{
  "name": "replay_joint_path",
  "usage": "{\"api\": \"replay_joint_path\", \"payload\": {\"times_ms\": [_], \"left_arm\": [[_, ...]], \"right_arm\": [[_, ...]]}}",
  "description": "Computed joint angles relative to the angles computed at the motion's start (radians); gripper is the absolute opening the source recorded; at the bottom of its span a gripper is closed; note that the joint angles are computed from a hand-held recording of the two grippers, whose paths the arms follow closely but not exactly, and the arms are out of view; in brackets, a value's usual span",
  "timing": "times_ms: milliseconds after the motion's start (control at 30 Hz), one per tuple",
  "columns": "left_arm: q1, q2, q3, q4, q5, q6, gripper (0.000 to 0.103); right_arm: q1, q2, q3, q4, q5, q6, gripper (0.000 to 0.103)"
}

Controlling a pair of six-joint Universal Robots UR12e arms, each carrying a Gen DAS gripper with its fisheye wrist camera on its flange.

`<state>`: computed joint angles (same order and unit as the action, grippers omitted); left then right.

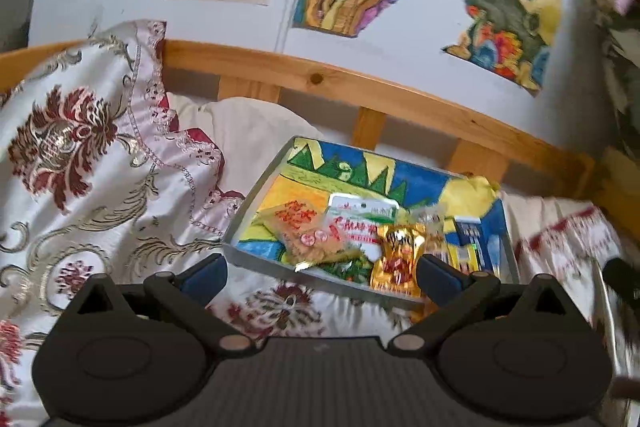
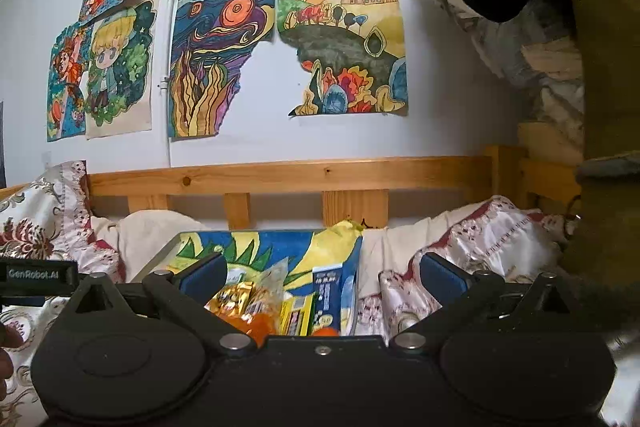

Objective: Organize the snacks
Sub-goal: 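Open both grippers and withdraw them from the tray, then move the left gripper to the orange jelly bag while the right moves to the green stick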

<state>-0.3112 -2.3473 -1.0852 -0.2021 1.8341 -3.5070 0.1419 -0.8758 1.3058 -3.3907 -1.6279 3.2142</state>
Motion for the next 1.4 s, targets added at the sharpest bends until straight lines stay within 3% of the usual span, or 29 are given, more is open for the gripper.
{"api": "replay_joint_path", "payload": {"times_ms": [133,367,600,733,933,1133,1400], "left_arm": [[0.006,0.041,-0.072,0.013,-0.037,0.055,0.102],[0.017,0.092,-0.149,-0.06,-0.064,0.095,0.102],[0.027,0.129,-0.211,-0.054,-0.103,0.18,0.102],[0.034,0.147,-0.232,-0.092,-0.138,0.209,0.102],[0.042,0.159,-0.25,-0.106,-0.145,0.202,0.102],[0.045,0.158,-0.252,-0.096,-0.136,0.155,0.103],[0.042,0.151,-0.243,-0.103,-0.129,0.157,0.103]], "right_arm": [[0.009,-0.037,0.053,0.016,0.001,0.005,0.102],[0.023,-0.095,0.136,0.052,-0.005,0.005,0.102],[0.043,-0.124,0.175,0.093,-0.016,-0.003,0.102],[0.052,-0.134,0.179,0.149,-0.007,-0.022,0.102],[0.06,-0.14,0.164,0.267,0.012,-0.054,0.102],[0.059,-0.142,0.165,0.286,0.048,-0.055,0.102],[0.054,-0.141,0.16,0.303,0.062,-0.036,0.102]]}}
